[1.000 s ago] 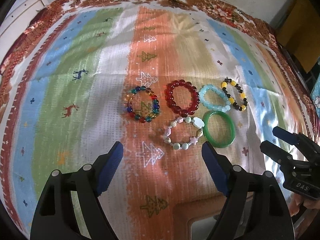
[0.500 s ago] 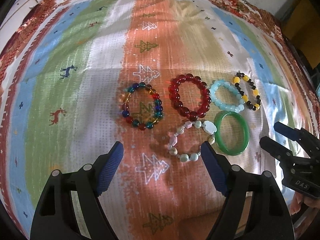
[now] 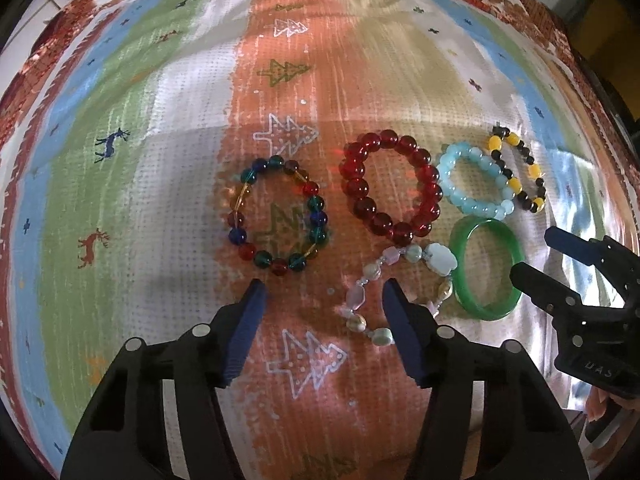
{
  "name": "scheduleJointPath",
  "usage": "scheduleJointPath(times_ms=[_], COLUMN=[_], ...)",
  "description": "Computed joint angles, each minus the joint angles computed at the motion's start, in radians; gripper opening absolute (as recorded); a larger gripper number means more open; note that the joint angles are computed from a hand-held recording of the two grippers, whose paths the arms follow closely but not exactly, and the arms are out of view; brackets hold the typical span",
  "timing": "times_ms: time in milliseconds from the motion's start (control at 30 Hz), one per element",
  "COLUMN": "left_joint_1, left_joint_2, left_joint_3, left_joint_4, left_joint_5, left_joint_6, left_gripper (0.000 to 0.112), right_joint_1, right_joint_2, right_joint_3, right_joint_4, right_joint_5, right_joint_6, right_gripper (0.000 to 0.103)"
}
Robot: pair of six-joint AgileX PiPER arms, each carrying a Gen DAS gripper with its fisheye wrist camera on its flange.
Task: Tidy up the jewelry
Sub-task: 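Grasp the green jade bangle rim with the right gripper while the left grasps the white-pink bracelet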
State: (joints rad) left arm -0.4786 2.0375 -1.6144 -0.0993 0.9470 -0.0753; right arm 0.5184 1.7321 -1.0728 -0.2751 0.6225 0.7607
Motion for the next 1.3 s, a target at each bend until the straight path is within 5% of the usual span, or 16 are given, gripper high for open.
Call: scheduleJointPath(times_ms=[100,300,433,467,1300], left_joint_1=[-0.014,-0.056,-0.054,-0.050,-0.026], left_joint_2=[0.012,0.032,0.032,0.033,-0.127], left_joint_3=[-0.014,-0.041,-0.044,-0.046,0.069], left_joint_4=[0.028,0.135,0.135,0.126,0.002], left_joint_5=[0.005,0.022,0.022,0.024,-0.039], left_joint_6=[-0.005,-0.057,-0.054,-0.053,0.027], left_gripper=[0.058,0.045,0.010,0.009,0.009], right_joint_1=[0.004,0.027,0.021,0.015,0.090], right_joint_2=[0.023,0.071,0.060,0.056,-0.077], right_joint_3=[-0.018,-0.058,-0.039,-0.034,0.016], right_joint_4=[-0.011,-0.097,-0.115,-0.110,-0.159], right_joint_5=[0.012,0.072,0.065,0.061,0.088], right_joint_6=[-0.001,0.070,0.096,0.099,0.157], right_gripper=[0.070,0.043,0.018,0.009,0.008])
